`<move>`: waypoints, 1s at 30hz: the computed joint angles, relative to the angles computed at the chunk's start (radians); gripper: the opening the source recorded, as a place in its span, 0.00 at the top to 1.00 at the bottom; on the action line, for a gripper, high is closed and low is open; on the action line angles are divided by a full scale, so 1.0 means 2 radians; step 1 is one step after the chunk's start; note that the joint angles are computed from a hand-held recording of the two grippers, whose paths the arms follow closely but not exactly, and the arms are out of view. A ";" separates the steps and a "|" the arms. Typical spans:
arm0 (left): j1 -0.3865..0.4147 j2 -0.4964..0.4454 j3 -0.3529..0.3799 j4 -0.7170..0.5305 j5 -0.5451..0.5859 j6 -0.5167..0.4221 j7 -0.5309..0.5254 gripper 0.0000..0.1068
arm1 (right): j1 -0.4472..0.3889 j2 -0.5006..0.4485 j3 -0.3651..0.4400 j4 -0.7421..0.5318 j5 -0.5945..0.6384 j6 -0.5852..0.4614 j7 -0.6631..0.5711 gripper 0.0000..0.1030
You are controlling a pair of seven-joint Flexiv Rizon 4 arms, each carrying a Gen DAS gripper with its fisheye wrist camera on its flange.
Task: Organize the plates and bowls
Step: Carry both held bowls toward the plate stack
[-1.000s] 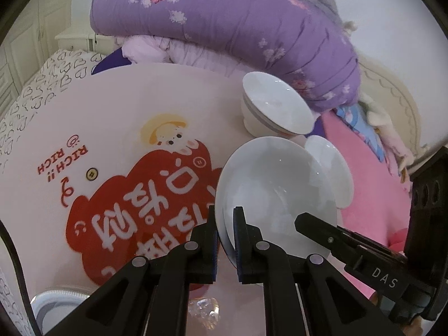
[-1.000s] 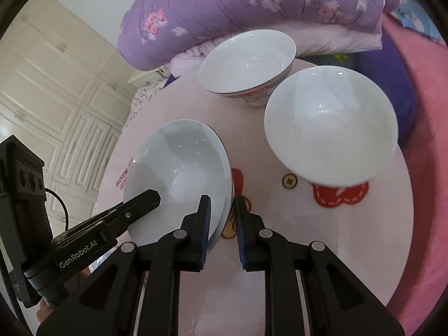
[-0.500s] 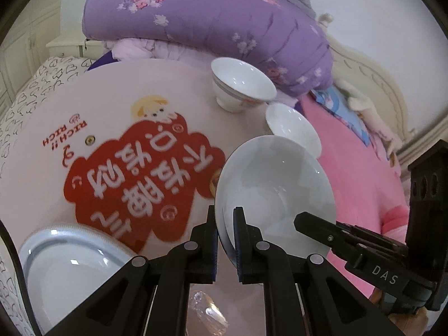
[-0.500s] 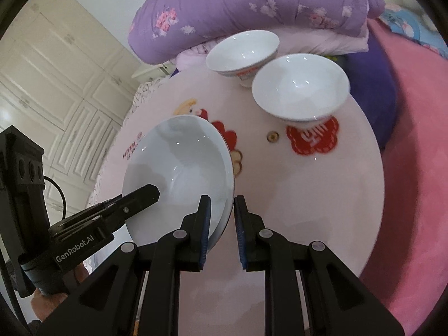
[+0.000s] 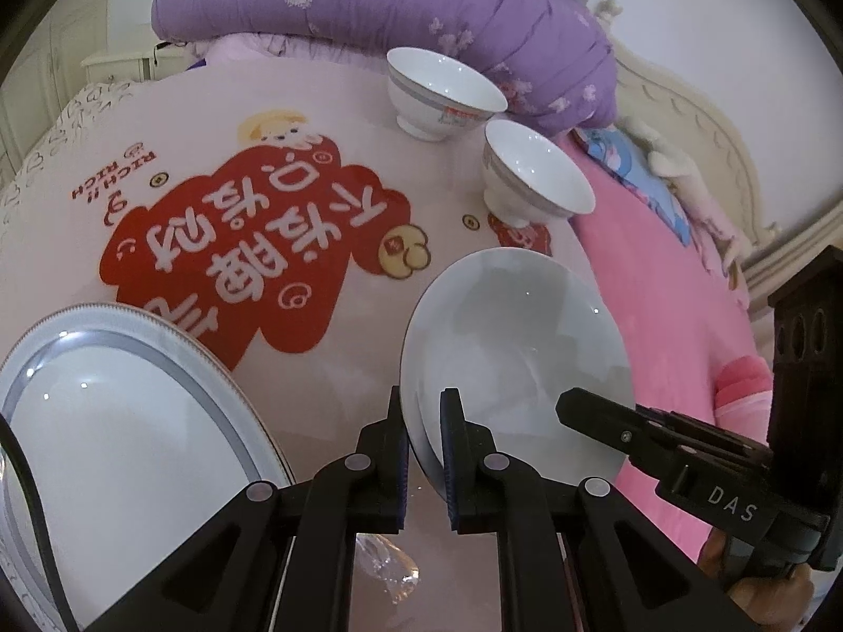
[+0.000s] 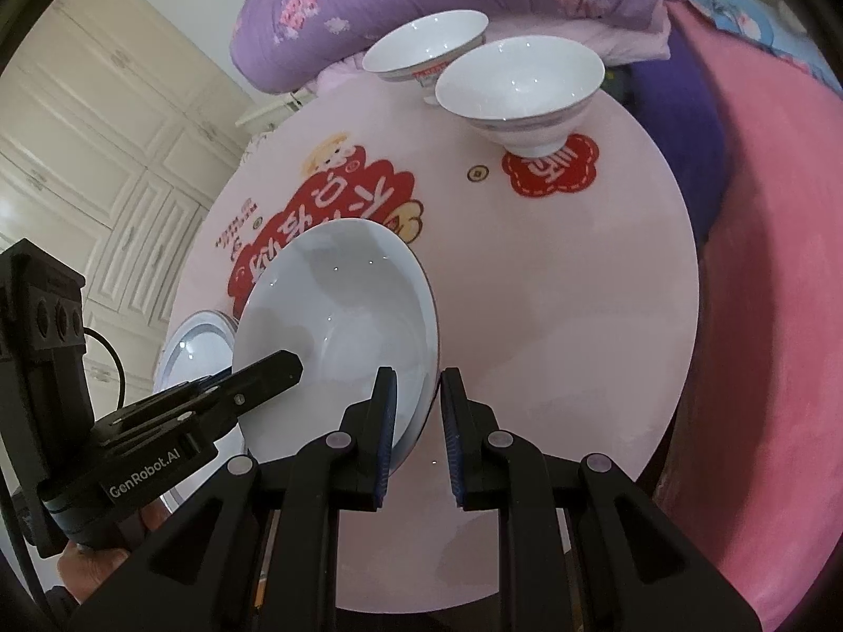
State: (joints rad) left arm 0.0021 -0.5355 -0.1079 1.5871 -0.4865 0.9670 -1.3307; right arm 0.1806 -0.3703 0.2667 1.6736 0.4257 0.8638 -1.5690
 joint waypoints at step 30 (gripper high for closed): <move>-0.006 -0.012 -0.004 0.002 0.006 -0.004 -0.010 0.87 | -0.006 -0.006 -0.002 0.011 0.004 -0.007 -0.005 0.80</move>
